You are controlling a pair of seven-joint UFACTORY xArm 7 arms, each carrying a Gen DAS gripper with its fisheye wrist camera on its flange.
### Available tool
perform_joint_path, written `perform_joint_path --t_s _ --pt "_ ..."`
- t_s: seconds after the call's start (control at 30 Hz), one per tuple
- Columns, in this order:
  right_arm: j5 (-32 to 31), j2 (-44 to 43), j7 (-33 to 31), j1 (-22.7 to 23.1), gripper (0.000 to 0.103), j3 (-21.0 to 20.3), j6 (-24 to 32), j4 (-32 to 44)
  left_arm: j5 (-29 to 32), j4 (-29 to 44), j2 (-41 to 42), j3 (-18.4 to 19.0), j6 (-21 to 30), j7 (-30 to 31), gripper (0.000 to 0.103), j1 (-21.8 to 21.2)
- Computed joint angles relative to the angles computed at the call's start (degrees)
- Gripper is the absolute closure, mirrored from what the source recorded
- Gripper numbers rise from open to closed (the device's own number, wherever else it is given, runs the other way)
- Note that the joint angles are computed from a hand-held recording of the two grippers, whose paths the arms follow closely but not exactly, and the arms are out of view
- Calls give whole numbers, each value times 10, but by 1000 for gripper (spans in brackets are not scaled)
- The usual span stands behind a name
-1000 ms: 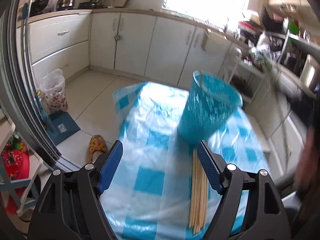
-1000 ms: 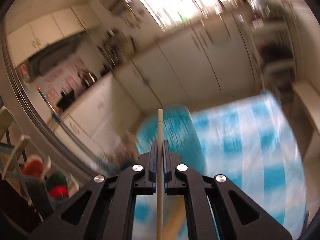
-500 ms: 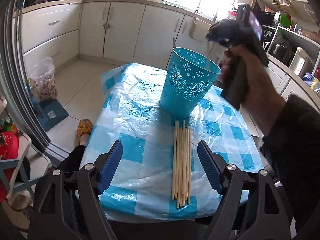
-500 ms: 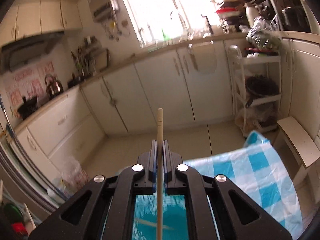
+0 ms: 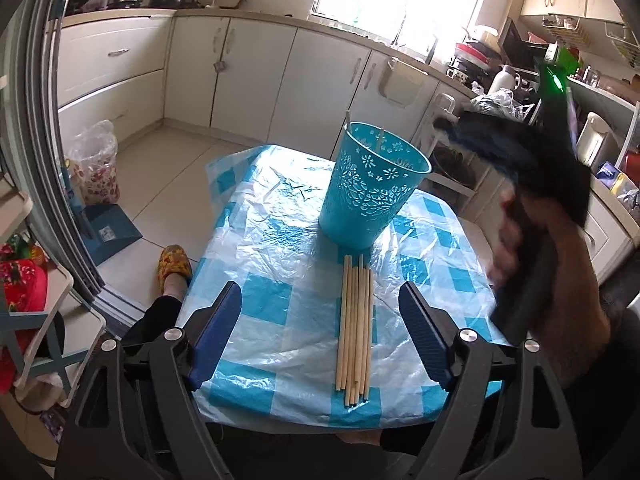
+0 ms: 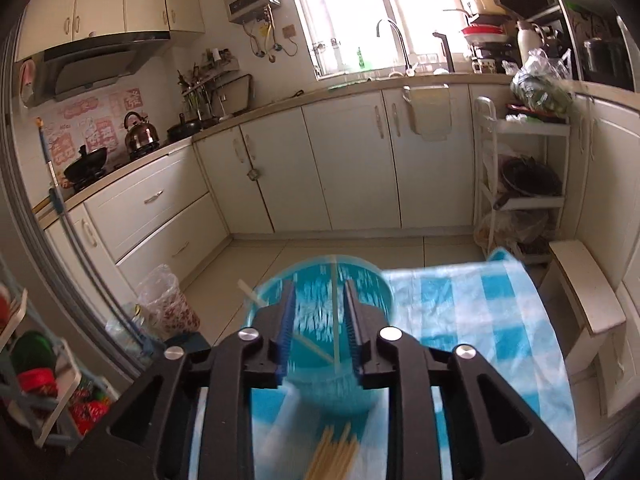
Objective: Organize utensils
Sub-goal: 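Withdraw both tools from the basket and move back toward the chopsticks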
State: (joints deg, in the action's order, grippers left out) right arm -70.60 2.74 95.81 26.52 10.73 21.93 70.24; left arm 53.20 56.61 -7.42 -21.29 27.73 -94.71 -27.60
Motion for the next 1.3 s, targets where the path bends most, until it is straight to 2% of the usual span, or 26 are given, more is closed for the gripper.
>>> perform_joint_path --t_s 0.2,0.43,0.67,0.87,1.1,1.3 --pt "67 -54 5 -4 75 25 0 -115 -10 -13 -22 -10 7 0 22 -3" --pt "133 -64 18 -9 75 49 -6 -181 -28 -32 -49 -26 6 7 21 6" --pt "153 -58 17 2 74 60 -4 -192 -42 -43 -73 -44 6 11 20 23" --pt "140 -65 34 5 74 63 0 -202 -50 -53 -85 -57 8 20 18 34" --pt "140 -62 55 -7 74 59 -3 -209 -121 -109 -109 -39 1 48 17 42" --pt "154 -4 24 4 74 41 -10 -172 -140 -123 -108 -49 -6 62 17 62"
